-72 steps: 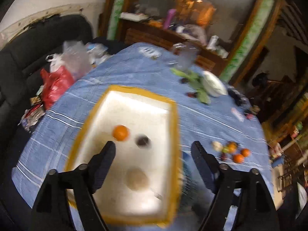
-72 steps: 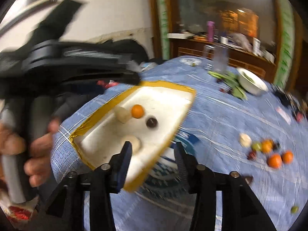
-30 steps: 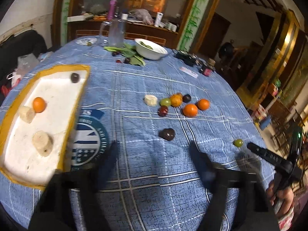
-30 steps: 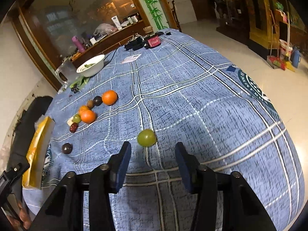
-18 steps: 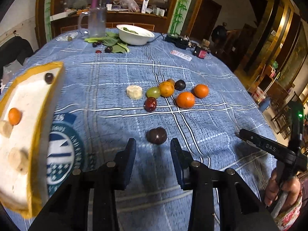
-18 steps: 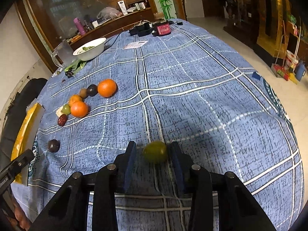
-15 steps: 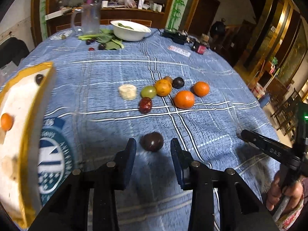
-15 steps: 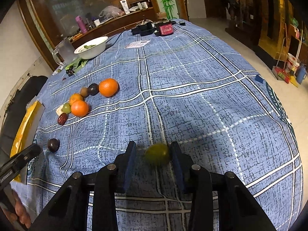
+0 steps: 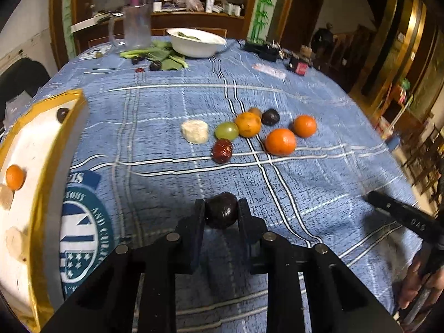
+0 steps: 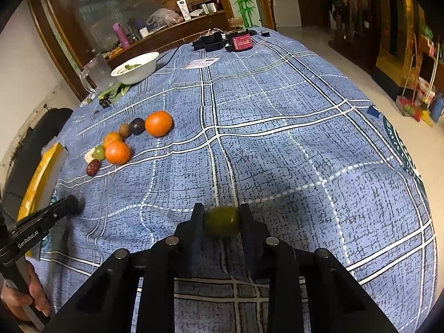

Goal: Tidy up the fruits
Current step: 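Grasp a dark plum with the left tool while the right grasps a green grape, then carry the plum and grape over the white tray and release both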

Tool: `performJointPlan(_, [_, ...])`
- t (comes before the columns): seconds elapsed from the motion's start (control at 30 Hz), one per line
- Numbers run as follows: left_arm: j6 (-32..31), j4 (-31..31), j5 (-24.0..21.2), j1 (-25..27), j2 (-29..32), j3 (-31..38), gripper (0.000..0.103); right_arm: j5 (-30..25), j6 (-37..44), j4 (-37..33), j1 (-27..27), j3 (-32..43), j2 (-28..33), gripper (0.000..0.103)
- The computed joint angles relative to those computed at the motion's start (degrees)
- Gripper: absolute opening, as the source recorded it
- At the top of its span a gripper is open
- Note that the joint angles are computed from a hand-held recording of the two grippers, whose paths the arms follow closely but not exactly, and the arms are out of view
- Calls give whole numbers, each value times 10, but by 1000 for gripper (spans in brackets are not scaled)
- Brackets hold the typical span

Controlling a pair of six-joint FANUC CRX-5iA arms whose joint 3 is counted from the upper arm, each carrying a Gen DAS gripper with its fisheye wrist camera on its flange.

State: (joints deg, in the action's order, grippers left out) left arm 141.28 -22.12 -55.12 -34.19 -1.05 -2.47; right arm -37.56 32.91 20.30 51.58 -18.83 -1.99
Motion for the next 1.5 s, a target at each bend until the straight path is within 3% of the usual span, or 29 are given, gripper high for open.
performJointPlan(0.2, [70, -53, -14, -22, -61, -21, 22, 22, -55, 48, 16, -30, -32, 27])
performJointPlan(0.33, [118, -109, -70, -39, -107, -28, 22, 29, -51, 62, 38, -18, -38, 27])
performJointPlan(0.5, [172, -157, -160, -40, -175, -55, 22, 38, 31, 12, 76, 53, 1, 27])
performJointPlan(0.63, [201, -144, -200, -1, -240, -107, 23, 31, 135, -69, 112, 142, 57, 27])
performJointPlan(0.83, [193, -115, -214, 67, -297, -165, 23, -1, 272, -164, 161, 284, 157, 27])
performJointPlan(0.93, [173, -89, -188, 108, -317, -191, 23, -31, 325, -212, 172, 357, 209, 28])
performJointPlan(1.2, [152, -55, -148, 151, -344, -224, 25, -91, 340, -170, 203, 470, 308, 28])
performJointPlan(1.3, [164, -59, -151, 144, -356, -226, 35, -102, 332, -148, 206, 492, 332, 29])
performJointPlan(1.37, [179, -71, -159, 130, -360, -222, 56, -113, 331, -146, 204, 504, 341, 29])
performJointPlan(1.5, [200, -78, -154, 118, -370, -219, 59, -89, 312, -144, 198, 475, 318, 41])
